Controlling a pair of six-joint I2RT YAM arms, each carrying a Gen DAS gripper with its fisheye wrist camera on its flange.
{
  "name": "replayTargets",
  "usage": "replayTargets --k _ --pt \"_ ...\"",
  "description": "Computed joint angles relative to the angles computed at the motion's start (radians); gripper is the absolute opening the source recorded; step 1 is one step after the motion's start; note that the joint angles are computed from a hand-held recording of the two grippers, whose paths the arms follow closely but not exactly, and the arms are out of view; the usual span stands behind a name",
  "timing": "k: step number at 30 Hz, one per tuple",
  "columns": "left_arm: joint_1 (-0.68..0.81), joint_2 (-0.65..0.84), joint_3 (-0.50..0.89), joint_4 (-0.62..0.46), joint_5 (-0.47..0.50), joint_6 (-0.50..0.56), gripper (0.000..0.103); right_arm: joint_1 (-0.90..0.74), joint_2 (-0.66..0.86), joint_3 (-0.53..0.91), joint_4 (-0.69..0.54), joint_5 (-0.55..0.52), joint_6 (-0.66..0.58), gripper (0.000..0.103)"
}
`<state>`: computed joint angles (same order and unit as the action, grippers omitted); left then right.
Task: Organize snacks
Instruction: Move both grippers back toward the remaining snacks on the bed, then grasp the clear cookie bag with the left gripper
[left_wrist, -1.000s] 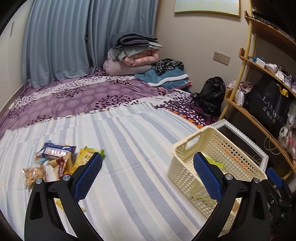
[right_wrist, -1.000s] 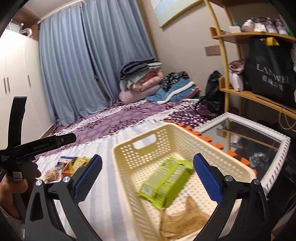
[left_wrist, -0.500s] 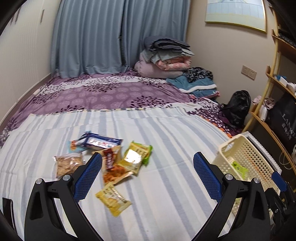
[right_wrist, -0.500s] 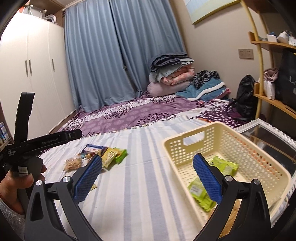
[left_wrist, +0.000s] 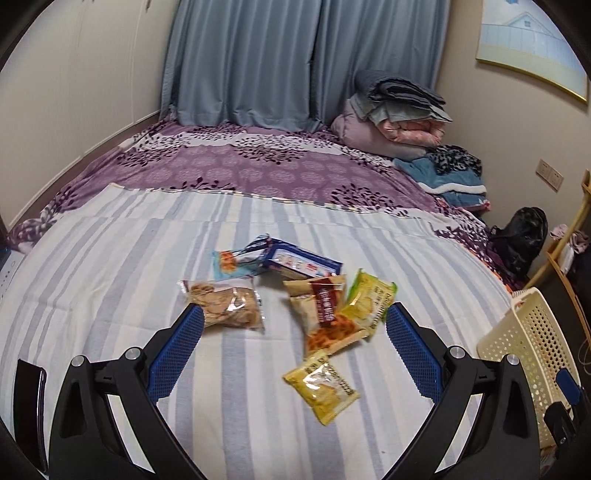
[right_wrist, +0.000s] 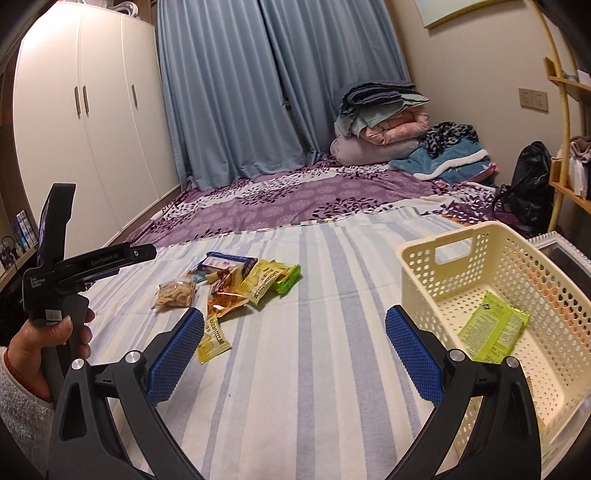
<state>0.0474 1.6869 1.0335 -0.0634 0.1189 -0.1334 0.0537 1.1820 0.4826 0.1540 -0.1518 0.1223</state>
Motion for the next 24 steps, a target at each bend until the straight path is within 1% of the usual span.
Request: replayTargets --k 4,8,10,18,24 --pt "0.042 0.062 0.023 0.017 -0.006 -0.004 0.100 0.019 0.033 0.010 0.003 0.005 -0.002 0.098" --pt "0.071 0.161 0.077 0.025 -0.020 -0.001 0.100 0.043 0.068 0.021 0.003 0.018 0.001 0.098" --pt "0.081 0.218 0.116 0.023 -0.023 0.001 0.100 0.048 0.090 0.029 0.005 0.018 0.002 0.098" --pt "0.095 0.405 0.282 -0.001 0.013 0.004 0.100 0.071 0.197 0.079 0.014 0.029 0.008 0.098" --pt "0.079 0.545 0.426 -0.053 -0.030 0.025 0.100 0.097 0.276 0.118 0.016 0.031 0.003 0.098"
